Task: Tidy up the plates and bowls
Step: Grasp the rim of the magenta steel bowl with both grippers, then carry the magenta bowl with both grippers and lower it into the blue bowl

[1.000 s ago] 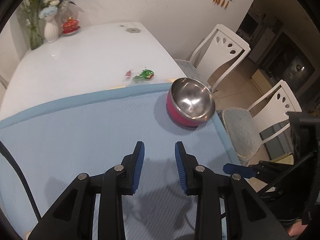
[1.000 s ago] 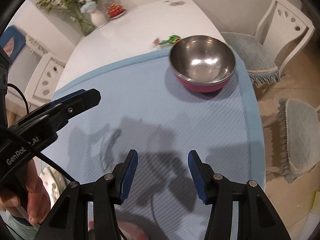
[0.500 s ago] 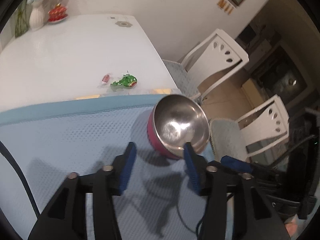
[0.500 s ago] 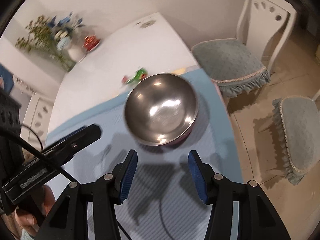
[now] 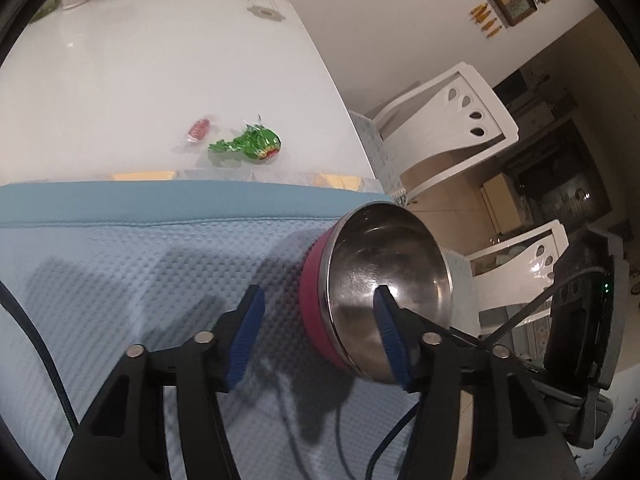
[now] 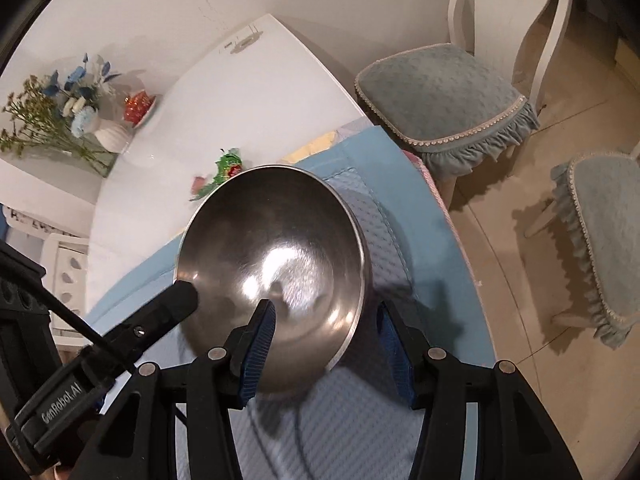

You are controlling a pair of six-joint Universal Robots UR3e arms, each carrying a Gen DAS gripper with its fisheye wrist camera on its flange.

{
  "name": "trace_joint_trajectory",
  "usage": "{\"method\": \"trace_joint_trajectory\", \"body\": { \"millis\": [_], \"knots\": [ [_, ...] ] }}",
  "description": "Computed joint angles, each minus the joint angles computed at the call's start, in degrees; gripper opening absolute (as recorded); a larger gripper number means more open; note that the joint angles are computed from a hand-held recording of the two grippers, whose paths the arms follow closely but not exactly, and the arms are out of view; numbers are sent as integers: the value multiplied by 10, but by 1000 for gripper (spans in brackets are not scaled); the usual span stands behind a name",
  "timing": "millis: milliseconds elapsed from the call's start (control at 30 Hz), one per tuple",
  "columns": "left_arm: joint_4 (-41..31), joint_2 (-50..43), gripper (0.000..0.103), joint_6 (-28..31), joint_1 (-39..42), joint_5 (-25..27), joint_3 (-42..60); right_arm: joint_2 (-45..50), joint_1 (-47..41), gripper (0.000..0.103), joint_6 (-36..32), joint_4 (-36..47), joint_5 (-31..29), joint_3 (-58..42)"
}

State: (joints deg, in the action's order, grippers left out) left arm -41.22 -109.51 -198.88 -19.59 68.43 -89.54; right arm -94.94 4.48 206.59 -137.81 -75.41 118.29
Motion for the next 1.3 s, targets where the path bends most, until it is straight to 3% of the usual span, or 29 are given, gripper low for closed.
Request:
{"method": "trace_joint_trajectory", "body": {
  "millis": [33, 167, 300, 500, 767, 1000, 1100, 1233, 1300],
  "knots": [
    [-2, -12, 48, 2, -4, 6, 11, 13, 5, 46, 1, -11, -5, -3],
    [-19, -51, 24, 18, -11, 1, 44, 65, 36, 30, 5, -7, -53, -39],
    [-10, -46, 22, 30, -19, 18, 36, 74, 59, 28, 2, 10, -82, -59],
    [-10, 49, 22, 33, -2, 21, -49, 61, 122, 28, 12, 101, -112, -124],
    [-73, 289, 22, 41, 54, 25, -188, 49, 246, 28, 52, 220, -138, -241],
    [-260, 556, 22, 60, 121, 7, -250, 48, 388, 28, 122, 317, -180, -348],
    [-396, 673, 22, 93, 159, -5, -241, 45, 451, 28, 162, 341, -194, -367],
    [-550, 776, 22, 139, 197, -16, -205, 34, 531, 28, 218, 357, -211, -373],
    [-591, 803, 22, 139, 177, -5, -191, 20, 569, 28, 247, 360, -221, -360]
  ]
}}
